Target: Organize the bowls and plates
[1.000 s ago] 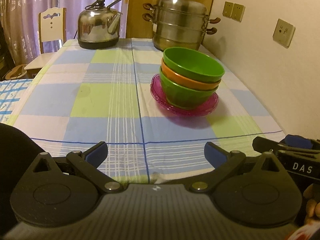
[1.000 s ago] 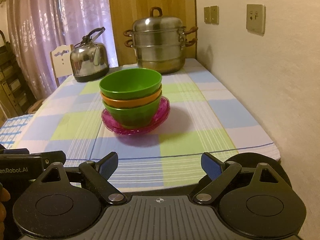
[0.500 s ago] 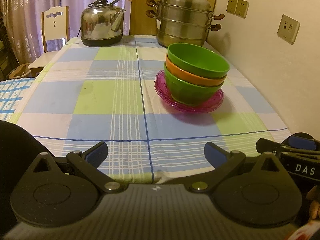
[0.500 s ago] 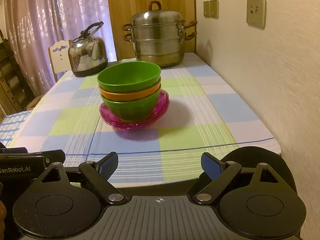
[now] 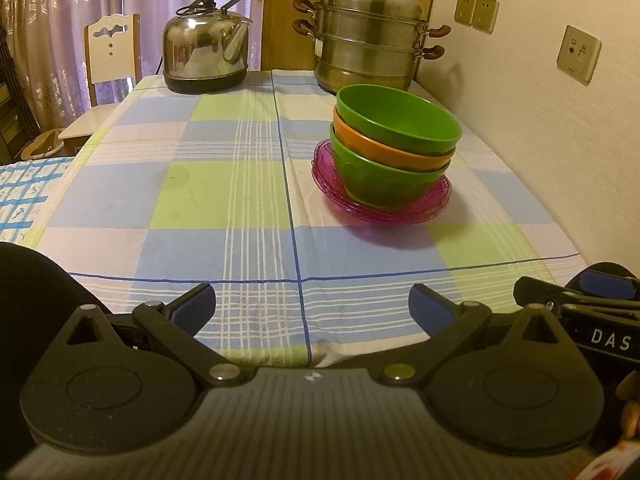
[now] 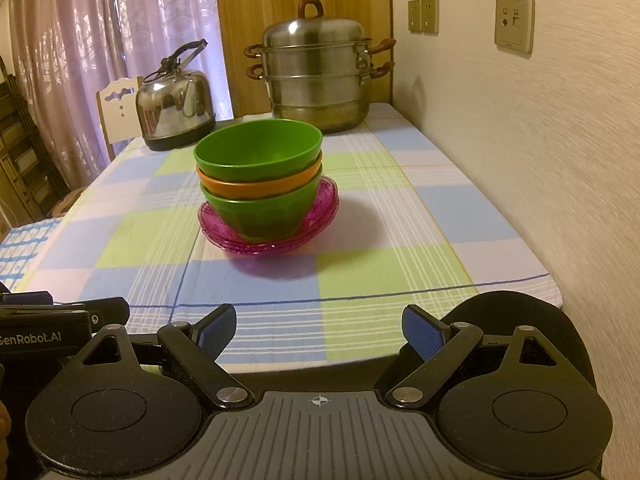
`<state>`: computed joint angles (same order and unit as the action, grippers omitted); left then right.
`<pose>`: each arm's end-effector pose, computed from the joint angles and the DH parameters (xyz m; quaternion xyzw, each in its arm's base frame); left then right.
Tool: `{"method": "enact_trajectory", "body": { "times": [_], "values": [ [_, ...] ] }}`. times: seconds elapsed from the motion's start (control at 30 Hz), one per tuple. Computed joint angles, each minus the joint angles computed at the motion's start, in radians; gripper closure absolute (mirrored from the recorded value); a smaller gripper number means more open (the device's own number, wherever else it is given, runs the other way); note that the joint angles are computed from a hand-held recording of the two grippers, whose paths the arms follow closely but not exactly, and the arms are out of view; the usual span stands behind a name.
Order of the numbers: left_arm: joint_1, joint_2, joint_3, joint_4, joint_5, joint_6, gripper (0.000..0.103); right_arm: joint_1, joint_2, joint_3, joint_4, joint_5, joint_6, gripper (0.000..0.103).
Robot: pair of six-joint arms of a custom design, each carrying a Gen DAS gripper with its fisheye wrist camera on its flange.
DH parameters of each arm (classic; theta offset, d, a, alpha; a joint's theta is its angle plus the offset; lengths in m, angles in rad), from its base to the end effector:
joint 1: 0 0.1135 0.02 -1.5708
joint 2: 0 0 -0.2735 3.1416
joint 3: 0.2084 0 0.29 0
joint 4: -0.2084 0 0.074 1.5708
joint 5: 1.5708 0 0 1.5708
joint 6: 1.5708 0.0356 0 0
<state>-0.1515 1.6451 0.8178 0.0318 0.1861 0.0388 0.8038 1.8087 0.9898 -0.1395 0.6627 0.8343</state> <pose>0.3478 -0.0598 0.1402 0.1225 0.9143 -0.1071 0.3709 0.2800 0.2589 0.1295 0.1118 0.9000 -0.0036 0.4213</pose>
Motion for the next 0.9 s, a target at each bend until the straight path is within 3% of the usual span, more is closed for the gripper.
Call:
{"method": "enact_trajectory", "body": {
  "times": [0.9],
  "values": [
    [-0.002,0.005,0.003,-0.001,-0.008,0.002,0.001,-0.010,0.002,-0.009,0.014,-0.009,-0.012,0.014]
  ]
}}
